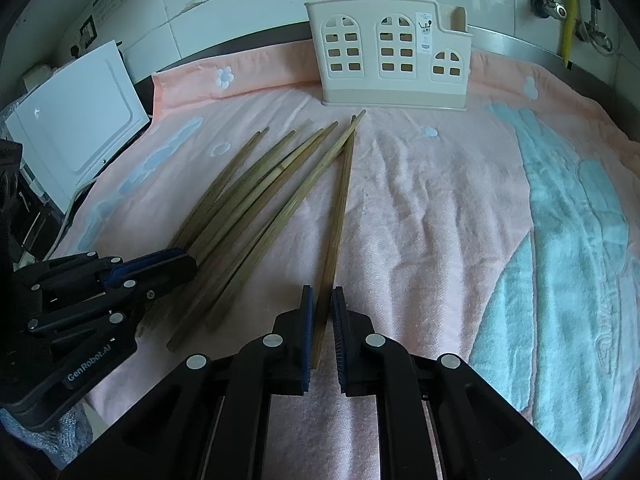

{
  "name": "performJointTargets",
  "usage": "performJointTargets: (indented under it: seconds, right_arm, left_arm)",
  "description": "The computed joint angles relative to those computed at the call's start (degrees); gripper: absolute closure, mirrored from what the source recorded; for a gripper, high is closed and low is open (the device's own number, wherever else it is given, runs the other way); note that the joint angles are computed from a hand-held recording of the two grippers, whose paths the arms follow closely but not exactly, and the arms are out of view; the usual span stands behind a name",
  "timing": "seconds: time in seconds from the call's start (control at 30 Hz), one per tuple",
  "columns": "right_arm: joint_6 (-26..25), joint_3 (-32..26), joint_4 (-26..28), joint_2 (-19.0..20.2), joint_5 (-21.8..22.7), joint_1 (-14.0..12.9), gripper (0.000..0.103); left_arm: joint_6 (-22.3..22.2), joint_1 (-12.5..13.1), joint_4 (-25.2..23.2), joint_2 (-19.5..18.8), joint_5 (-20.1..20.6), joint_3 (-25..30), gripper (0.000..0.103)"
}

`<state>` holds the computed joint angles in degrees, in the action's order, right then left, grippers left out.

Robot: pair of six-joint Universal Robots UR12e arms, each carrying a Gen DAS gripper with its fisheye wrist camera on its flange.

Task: Organize utensils
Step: 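Close the left tool on a chopstick while the right tool closes on another, then lift the held chopsticks with both tools and carry them above the white holder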

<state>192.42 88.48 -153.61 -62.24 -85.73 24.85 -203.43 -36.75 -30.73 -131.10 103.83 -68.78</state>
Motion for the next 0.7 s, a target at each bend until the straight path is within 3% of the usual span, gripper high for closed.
performJointTargets:
  seconds: [0.43,0.7]
  right_arm:
    - [-0.3,1.6,-6.4,-2.1,-2.9,-0.5,0.095]
    - [-2.7,-1.4,-10.7,-2.2,-3.2,-1.8,0.096]
  left_arm:
    - [0.9,-0.1,7.1,2.0,1.2,-1.9,0.097]
    - [2.3,1.0,9.9,2.1,-0.2,0.2,0.098]
